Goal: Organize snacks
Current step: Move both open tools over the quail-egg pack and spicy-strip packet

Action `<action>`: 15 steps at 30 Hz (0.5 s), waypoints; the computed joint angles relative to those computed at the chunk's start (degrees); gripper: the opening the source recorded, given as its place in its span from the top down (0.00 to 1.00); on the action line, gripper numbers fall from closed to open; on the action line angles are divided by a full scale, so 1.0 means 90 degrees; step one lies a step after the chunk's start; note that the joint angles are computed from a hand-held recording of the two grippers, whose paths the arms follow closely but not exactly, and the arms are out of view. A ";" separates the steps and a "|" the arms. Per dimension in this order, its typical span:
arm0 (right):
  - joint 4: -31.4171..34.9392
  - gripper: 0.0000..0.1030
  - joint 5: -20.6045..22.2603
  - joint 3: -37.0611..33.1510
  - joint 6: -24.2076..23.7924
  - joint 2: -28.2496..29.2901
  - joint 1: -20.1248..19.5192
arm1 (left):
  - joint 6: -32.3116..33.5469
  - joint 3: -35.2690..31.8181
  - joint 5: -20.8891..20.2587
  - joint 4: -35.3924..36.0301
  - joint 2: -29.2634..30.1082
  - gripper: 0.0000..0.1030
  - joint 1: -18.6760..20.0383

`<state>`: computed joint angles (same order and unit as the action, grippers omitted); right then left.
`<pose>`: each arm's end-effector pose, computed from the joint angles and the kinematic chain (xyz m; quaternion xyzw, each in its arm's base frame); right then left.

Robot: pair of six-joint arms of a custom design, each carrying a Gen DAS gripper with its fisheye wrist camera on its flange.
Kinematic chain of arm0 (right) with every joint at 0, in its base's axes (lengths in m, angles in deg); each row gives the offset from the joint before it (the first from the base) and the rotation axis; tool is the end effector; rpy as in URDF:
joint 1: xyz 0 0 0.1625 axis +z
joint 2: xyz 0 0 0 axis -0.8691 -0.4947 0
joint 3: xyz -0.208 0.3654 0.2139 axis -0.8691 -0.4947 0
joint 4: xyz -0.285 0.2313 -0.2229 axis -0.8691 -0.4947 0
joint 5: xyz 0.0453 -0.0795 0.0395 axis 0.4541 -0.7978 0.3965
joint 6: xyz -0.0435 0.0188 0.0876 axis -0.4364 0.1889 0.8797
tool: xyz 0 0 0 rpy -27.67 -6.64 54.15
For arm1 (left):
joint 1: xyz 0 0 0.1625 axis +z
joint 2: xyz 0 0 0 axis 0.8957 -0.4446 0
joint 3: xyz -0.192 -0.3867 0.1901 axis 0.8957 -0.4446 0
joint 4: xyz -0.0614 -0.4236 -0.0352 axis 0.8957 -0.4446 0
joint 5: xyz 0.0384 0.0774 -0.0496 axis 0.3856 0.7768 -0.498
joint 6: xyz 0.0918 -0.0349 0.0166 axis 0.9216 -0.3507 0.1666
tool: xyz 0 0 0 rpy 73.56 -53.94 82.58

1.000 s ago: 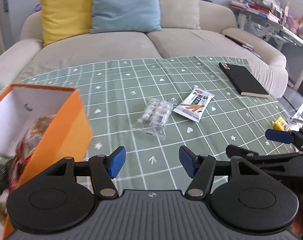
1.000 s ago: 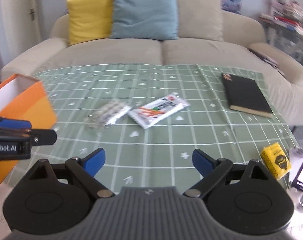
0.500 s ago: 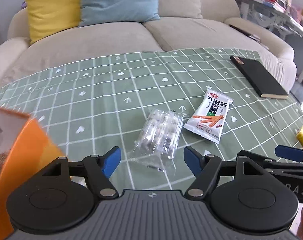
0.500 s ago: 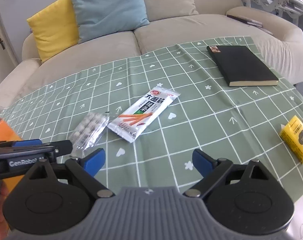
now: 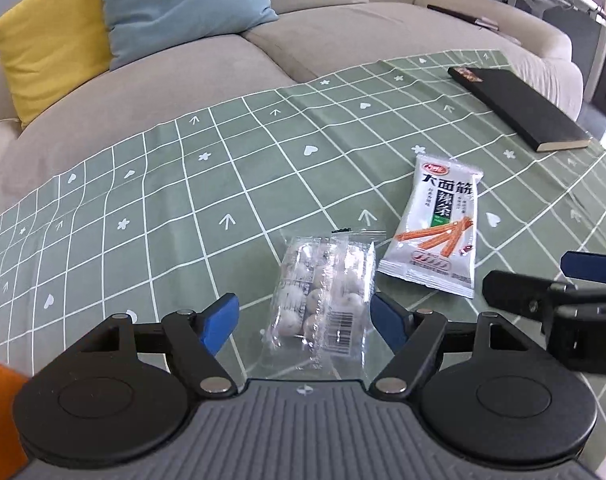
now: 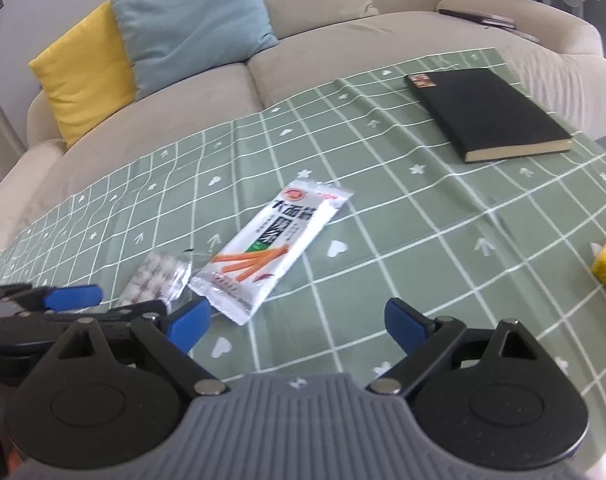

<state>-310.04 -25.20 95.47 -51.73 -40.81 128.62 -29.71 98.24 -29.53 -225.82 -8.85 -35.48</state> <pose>-0.0135 -0.3535 0.2092 0.0500 -0.8954 0.3589 0.2587 -0.2966 -0.3954 -0.0769 0.2633 0.8642 -0.2363 0.3578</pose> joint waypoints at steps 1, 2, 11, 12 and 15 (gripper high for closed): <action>0.0001 0.12 0.0025 -0.0024 -0.0047 0.0044 0.0020 | -0.0019 -0.0012 -0.0037 -0.0042 0.0011 0.17 0.0037; -0.0070 0.12 0.0011 -0.0052 -0.0065 0.0123 0.0050 | -0.0078 -0.0013 -0.0055 -0.0097 0.0014 0.18 0.0069; 0.0212 0.11 -0.0056 -0.0421 0.0307 0.0153 0.0065 | -0.0089 -0.0002 -0.0394 -0.0551 0.0049 0.18 0.0256; 0.0218 0.11 -0.0074 -0.0448 0.0347 0.0152 0.0064 | -0.0029 -0.0029 -0.0361 -0.0491 0.0074 0.18 0.0245; 0.0298 0.11 -0.0084 -0.0512 0.0357 0.0162 0.0079 | 0.0193 -0.0103 -0.0244 -0.0487 0.0180 0.17 0.0228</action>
